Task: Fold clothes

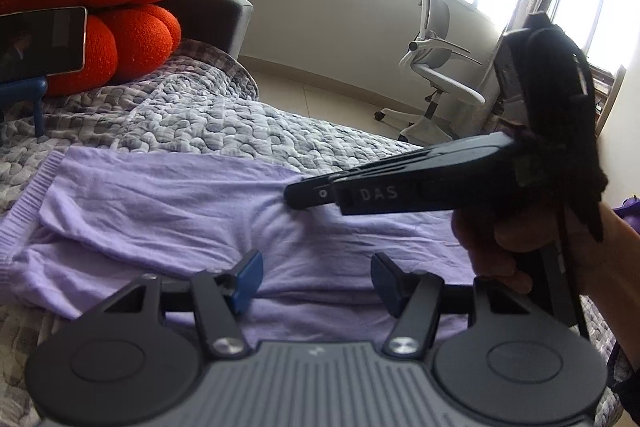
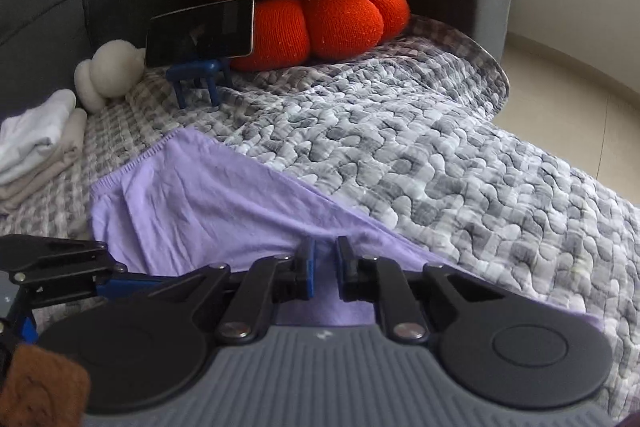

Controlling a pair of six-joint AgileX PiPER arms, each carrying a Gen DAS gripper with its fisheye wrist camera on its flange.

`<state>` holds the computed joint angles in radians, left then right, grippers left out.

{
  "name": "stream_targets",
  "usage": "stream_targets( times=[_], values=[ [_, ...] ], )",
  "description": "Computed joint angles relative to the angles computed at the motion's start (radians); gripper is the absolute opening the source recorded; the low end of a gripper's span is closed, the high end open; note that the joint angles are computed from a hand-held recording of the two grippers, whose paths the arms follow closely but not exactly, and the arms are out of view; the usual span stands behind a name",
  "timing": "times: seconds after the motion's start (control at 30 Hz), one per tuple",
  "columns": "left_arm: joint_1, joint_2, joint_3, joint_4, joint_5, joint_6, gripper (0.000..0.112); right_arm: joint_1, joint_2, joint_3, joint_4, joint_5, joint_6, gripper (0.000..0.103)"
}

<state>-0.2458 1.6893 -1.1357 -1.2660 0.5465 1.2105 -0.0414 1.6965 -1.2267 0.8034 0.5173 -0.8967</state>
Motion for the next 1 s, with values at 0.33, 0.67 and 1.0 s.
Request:
stream_targets(
  times=[0.33,0.67,1.0],
  values=[
    [0.031,0.042,-0.130,0.119,0.061,-0.227,0.061,-0.090,-0.224,0.254,0.094,0.069,-0.071,0.025],
    [-0.071,0.234,-0.432,0.412,0.118,-0.570,0.061,0.020,-0.326,0.412,0.065,-0.102,-0.086,0.030],
    [-0.102,0.382,-0.670,0.518,0.183,-0.758,0.061,0.023,-0.331,0.459,0.226,-0.149,-0.215,0.031]
  ],
)
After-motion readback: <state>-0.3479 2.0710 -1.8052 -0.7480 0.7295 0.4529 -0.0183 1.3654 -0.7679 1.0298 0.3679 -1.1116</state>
